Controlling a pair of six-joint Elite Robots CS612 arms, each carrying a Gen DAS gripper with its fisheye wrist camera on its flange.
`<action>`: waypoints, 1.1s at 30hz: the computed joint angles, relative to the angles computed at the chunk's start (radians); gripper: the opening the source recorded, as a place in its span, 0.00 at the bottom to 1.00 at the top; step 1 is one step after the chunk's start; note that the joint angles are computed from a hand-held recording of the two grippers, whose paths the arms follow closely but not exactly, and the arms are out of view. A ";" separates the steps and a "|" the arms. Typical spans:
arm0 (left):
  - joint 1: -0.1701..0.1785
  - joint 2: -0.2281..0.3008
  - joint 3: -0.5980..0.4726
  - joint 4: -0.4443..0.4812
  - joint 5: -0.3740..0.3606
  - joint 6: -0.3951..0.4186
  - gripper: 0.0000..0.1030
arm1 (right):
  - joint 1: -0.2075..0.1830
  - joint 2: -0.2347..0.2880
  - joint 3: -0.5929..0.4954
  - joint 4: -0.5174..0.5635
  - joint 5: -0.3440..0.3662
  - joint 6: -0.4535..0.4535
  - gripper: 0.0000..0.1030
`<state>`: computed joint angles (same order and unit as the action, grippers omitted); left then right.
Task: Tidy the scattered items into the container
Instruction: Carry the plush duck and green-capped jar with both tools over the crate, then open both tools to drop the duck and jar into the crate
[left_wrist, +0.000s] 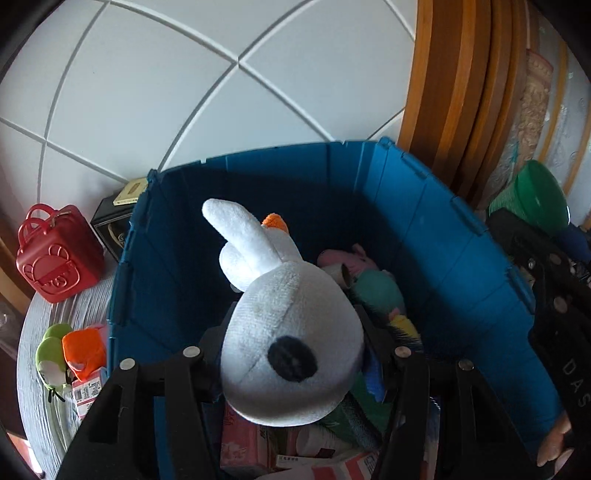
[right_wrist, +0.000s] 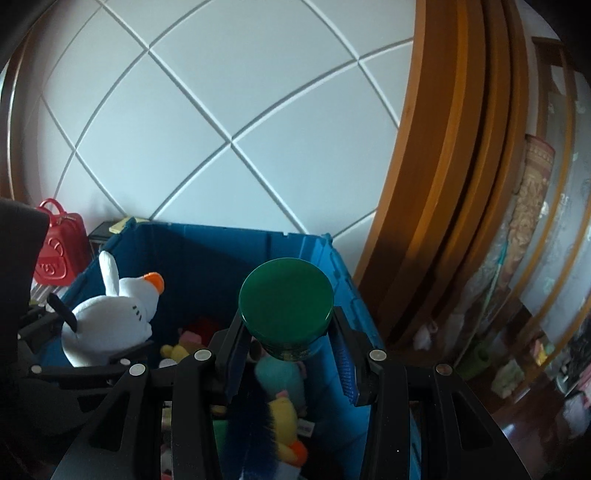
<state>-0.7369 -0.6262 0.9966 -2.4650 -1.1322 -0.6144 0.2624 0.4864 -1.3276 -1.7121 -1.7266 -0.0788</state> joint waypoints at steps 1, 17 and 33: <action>0.003 0.013 -0.015 0.043 -0.008 -0.006 0.54 | -0.006 -0.007 0.024 0.017 0.022 0.012 0.40; 0.028 0.089 -0.125 0.330 -0.155 -0.055 0.79 | -0.032 -0.041 0.193 0.315 0.062 0.000 0.40; 0.029 0.105 -0.156 0.363 -0.150 -0.050 0.80 | -0.023 -0.056 0.210 0.296 0.052 0.001 0.77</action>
<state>-0.7077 -0.5215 0.8408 -2.1021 -1.2820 -0.6645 0.2394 0.4307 -1.1175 -1.4164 -1.6743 -0.0776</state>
